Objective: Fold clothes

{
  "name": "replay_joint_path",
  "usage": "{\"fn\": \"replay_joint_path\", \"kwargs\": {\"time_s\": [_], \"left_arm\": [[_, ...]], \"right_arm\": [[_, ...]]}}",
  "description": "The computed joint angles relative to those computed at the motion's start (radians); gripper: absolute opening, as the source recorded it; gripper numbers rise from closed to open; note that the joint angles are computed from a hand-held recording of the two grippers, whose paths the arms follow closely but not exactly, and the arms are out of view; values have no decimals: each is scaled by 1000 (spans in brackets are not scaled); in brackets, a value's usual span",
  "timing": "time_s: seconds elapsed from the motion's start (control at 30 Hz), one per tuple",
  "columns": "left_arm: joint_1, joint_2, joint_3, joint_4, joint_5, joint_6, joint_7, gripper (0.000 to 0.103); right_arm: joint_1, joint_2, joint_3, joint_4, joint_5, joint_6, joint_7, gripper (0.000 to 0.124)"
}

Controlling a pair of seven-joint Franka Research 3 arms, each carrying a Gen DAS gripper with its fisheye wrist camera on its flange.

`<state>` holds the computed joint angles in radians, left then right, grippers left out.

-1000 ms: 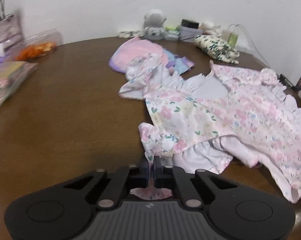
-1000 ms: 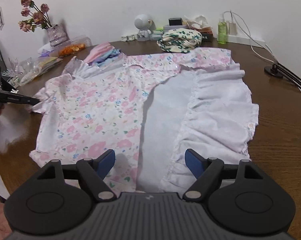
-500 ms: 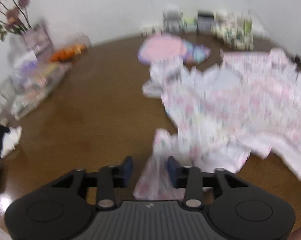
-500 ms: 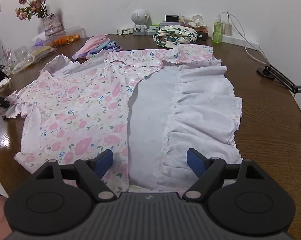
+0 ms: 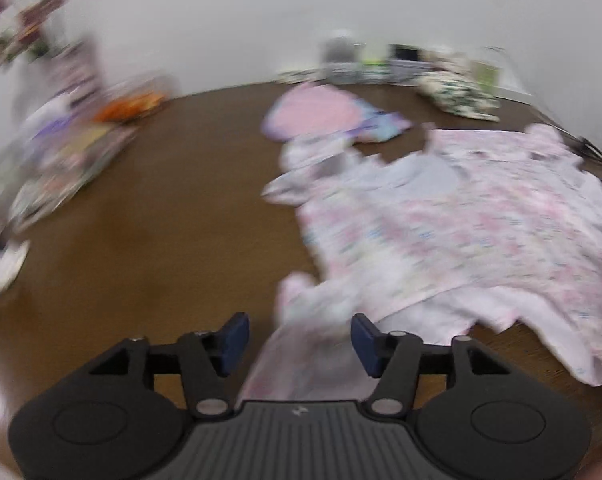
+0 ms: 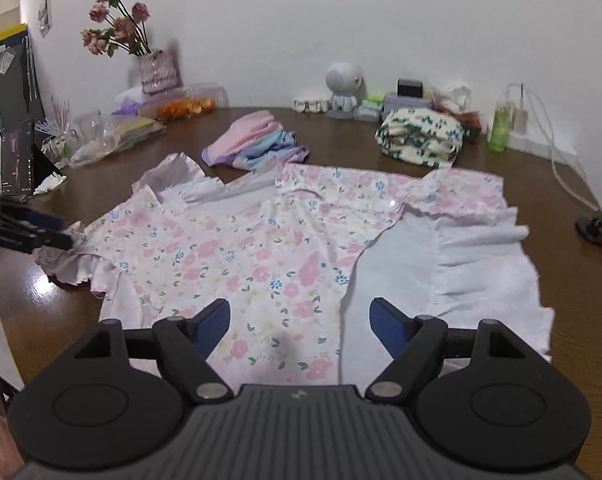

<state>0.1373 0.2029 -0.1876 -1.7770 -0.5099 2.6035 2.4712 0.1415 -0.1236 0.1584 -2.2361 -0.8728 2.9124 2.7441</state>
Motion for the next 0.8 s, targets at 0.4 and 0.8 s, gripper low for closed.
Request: {"fn": "replay_joint_path", "kwargs": {"time_s": [0.4, 0.8], "left_arm": [[-13, -1, 13, -32, 53, 19, -144, 33], [-105, -67, 57, -189, 546, 396, -131, 10]], "right_arm": [[39, 59, -26, 33, -31, 28, 66, 79], [84, 66, -49, 20, -106, -64, 145, 79]]}}
